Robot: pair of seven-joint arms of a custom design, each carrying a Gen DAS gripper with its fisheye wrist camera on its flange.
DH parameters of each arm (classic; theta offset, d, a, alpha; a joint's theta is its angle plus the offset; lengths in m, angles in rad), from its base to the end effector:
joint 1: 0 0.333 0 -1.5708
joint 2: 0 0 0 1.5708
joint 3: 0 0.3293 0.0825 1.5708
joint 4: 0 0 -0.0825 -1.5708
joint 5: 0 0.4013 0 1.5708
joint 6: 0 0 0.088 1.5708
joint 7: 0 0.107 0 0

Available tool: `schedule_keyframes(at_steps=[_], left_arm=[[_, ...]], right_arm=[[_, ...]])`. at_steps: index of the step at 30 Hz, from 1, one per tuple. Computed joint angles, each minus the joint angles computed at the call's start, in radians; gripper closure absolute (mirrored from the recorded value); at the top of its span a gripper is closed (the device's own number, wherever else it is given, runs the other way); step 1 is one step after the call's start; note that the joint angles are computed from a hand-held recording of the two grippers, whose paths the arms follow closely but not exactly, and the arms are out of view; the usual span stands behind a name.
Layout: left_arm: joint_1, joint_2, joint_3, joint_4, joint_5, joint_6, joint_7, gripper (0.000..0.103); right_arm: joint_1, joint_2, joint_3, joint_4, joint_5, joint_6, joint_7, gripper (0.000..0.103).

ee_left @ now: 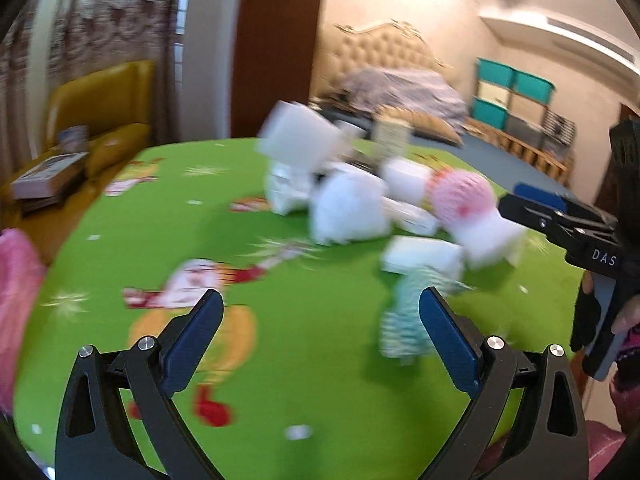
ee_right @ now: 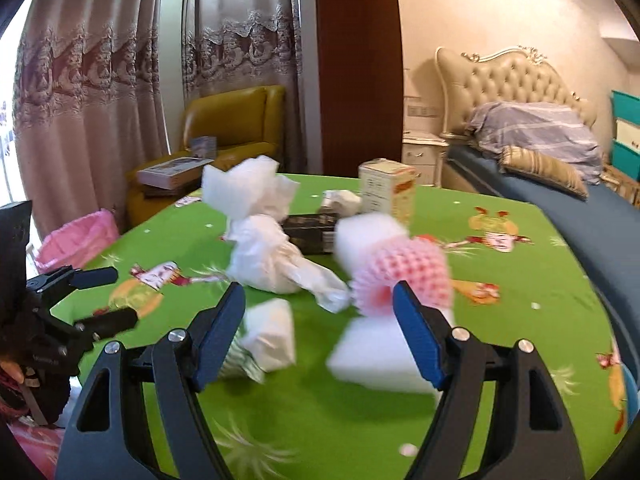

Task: Collect trash
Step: 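Grasp the green zigzag cloth with the left tool, then grasp the small white foam block with the right tool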

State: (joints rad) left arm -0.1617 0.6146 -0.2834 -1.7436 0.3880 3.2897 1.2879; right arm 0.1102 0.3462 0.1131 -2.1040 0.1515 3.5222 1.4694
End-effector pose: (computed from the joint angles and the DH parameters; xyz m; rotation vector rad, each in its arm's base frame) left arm 0.6613 -0.3157 0.3498 -1.3314 2.1040 -1.1817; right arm 0.6330 0.1185 0.3840 -1.6310 1.4442 -0.8032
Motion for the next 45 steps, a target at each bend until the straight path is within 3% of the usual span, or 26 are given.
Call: schedule_keyframes(at_steps=[2,4,8,11,12,14,16,19,24,26,29,31,35,37,41,45], left_arm=[[0.013,0.027,-0.043,0.03,0.017,-0.034,0.022,0.01],[-0.003,0.045,-0.047,0.057,0.018,-0.061,0.041,0.01],[-0.077,0.076,-0.007,0.117,0.006,-0.117,0.067,0.013],[-0.101,0.097,-0.002,0.159,-0.008,-0.181,0.096,0.026],[-0.08,0.113,-0.038,0.176,-0.018,-0.212,0.128,0.031],[-0.076,0.127,-0.054,0.196,-0.04,-0.248,0.164,0.043],[-0.055,0.131,-0.084,0.193,-0.064,-0.263,0.212,0.064],[-0.045,0.109,-0.087,0.149,-0.089,-0.223,0.246,0.076],[-0.084,0.014,0.019,0.017,-0.081,-0.086,0.178,0.078],[-0.074,-0.006,0.027,-0.011,-0.077,-0.063,0.153,0.078],[-0.138,-0.048,0.139,-0.059,-0.074,-0.017,0.093,0.078],[-0.132,-0.059,0.154,-0.081,-0.069,-0.002,0.07,0.078],[-0.102,-0.066,0.152,-0.095,-0.069,0.004,0.027,0.078],[-0.083,-0.069,0.144,-0.101,-0.067,0.009,0.009,0.078],[-0.086,-0.082,0.164,-0.123,-0.068,0.037,-0.022,0.078],[-0.087,-0.079,0.168,-0.119,-0.063,0.042,-0.036,0.078]], right_arm=[[0.003,-0.014,-0.01,-0.031,-0.001,0.024,-0.013,0.029],[0.013,-0.03,-0.021,-0.053,0.005,0.035,-0.025,0.03],[-0.014,-0.047,-0.001,-0.081,-0.025,0.043,0.015,0.03],[-0.036,-0.053,0.008,-0.092,-0.055,0.04,0.052,0.03],[-0.042,-0.054,0.01,-0.094,-0.064,0.037,0.062,0.03],[-0.045,-0.056,0.01,-0.097,-0.075,0.032,0.076,0.031],[-0.054,-0.054,0.016,-0.095,-0.095,0.025,0.091,0.031],[-0.071,-0.048,0.036,-0.081,-0.132,0.006,0.119,0.034],[-0.043,-0.022,0.039,-0.034,-0.137,-0.044,0.091,0.039],[-0.022,-0.006,0.035,-0.004,-0.118,-0.084,0.065,0.041],[-0.029,0.024,0.067,0.05,-0.093,-0.15,0.045,0.042],[-0.026,0.041,0.077,0.077,-0.067,-0.176,0.026,0.043],[0.061,0.067,0.013,0.126,0.001,-0.241,-0.019,0.043],[0.146,0.078,-0.069,0.147,0.033,-0.274,-0.025,0.045],[0.254,0.1,-0.183,0.185,0.072,-0.33,-0.007,0.05],[0.286,0.117,-0.223,0.214,0.068,-0.376,0.016,0.05]])
